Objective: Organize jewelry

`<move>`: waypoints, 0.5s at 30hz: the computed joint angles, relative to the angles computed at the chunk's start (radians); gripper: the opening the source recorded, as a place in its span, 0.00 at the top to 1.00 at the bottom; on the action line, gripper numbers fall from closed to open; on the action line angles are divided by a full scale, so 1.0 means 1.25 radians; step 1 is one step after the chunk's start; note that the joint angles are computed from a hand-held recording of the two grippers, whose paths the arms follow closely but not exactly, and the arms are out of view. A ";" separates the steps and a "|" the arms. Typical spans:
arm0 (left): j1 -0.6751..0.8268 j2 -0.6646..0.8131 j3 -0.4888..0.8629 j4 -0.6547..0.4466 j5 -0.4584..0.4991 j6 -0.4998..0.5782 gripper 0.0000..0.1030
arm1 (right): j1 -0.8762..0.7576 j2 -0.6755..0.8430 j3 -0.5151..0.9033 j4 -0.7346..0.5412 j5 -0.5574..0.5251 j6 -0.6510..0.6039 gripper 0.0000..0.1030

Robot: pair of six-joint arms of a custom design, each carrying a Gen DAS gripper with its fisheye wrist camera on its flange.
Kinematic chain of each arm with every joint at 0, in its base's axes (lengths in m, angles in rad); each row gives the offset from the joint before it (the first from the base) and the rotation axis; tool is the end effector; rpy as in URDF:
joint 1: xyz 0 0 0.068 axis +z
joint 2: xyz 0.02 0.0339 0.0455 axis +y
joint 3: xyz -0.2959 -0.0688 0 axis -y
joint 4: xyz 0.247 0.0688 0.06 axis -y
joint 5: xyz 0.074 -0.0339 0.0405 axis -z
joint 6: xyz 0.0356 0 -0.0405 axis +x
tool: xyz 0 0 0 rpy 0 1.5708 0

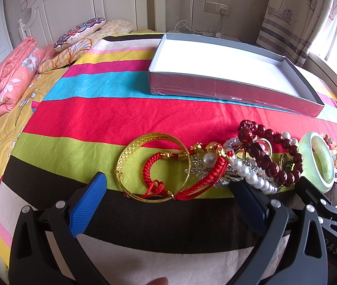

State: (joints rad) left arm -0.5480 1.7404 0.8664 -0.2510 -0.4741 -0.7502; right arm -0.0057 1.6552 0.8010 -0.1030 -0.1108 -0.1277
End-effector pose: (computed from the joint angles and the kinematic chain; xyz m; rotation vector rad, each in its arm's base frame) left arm 0.2816 -0.1529 0.1589 -0.3892 2.4778 0.1389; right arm 0.3154 0.0021 0.1721 -0.1979 2.5137 0.0863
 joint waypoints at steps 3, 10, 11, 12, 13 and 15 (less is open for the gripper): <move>0.000 0.000 0.000 0.000 0.000 0.000 0.02 | -0.002 0.000 0.002 -0.002 -0.001 -0.001 0.04; 0.000 0.000 0.000 0.000 0.000 0.000 0.02 | -0.028 -0.011 -0.004 -0.017 -0.078 -0.063 0.04; 0.000 0.000 0.000 0.000 0.000 0.000 0.02 | -0.042 -0.017 -0.007 -0.022 -0.105 -0.077 0.04; 0.000 0.000 0.000 0.000 0.000 0.000 0.02 | -0.059 -0.024 -0.012 -0.031 -0.132 -0.093 0.04; 0.000 0.000 0.000 0.000 0.000 0.000 0.02 | -0.077 -0.029 -0.012 -0.043 -0.158 -0.111 0.04; 0.000 0.000 0.000 0.000 0.000 0.000 0.02 | -0.127 -0.041 -0.017 -0.067 -0.238 -0.156 0.04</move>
